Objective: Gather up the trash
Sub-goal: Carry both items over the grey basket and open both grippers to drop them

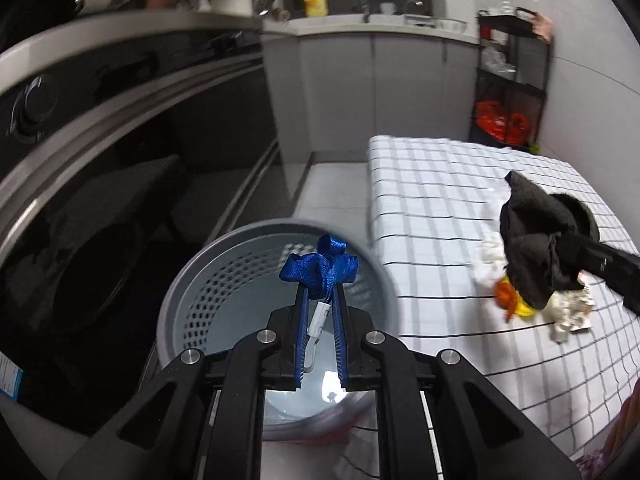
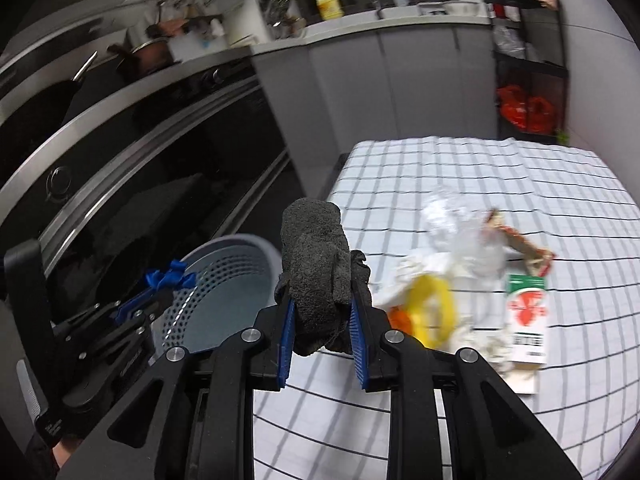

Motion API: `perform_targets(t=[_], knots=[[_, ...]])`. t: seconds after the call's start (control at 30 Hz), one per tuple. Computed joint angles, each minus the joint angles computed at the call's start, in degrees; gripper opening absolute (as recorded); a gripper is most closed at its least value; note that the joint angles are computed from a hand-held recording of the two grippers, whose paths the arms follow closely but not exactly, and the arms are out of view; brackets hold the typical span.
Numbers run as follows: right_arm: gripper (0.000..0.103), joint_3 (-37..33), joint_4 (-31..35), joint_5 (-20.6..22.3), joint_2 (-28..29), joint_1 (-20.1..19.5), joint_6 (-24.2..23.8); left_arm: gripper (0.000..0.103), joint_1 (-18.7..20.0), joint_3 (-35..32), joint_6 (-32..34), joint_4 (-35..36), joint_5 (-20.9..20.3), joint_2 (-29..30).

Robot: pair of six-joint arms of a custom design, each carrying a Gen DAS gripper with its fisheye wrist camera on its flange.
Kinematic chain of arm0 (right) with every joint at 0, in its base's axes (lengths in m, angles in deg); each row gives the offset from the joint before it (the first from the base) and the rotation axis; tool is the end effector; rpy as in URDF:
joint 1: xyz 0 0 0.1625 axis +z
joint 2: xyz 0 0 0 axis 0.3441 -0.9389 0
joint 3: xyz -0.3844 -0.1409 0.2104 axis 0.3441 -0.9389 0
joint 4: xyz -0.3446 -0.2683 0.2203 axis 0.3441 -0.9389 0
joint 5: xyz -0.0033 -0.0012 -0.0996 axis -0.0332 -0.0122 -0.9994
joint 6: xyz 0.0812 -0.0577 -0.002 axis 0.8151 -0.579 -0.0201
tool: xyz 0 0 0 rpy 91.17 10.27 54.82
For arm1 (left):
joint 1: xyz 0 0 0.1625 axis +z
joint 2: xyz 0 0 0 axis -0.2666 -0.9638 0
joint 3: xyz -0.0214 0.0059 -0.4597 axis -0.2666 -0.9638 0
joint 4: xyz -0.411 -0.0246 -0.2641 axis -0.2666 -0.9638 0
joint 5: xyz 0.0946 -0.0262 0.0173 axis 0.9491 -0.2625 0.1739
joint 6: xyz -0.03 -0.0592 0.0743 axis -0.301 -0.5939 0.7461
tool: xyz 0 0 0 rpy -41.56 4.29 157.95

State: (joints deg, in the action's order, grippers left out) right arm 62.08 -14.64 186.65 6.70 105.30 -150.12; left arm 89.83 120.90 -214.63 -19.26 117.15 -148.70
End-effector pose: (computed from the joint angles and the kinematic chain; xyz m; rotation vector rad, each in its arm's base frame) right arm 0.4641 -0.5743 -0.0822 -0.1769 -2.1915 1.2664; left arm -0.0144 -0.6852 0.3811 1.1638 2.2440 -0.6826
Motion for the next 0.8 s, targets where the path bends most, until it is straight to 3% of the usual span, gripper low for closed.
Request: perform_targets(t=[0.3,0.57,0.8], knots=[[0.024,-13.63,9.0,-12.46,7.39,-4.28,-2.65,0.012,3.06,-11.99,-2.43,5.17,-3.45,7.16],[0.024,-31.16,20.91,-16.55,17.56,-6.16,-4.62,0.012,4.18,-20.8,-5.34,11.5,-5.95,13.25],[0.024,-36.98,25.3,-19.17,20.84,-7.22,-4.32,0.012,4.66,-23.79,-7.28,15.2,-6.64,15.48]])
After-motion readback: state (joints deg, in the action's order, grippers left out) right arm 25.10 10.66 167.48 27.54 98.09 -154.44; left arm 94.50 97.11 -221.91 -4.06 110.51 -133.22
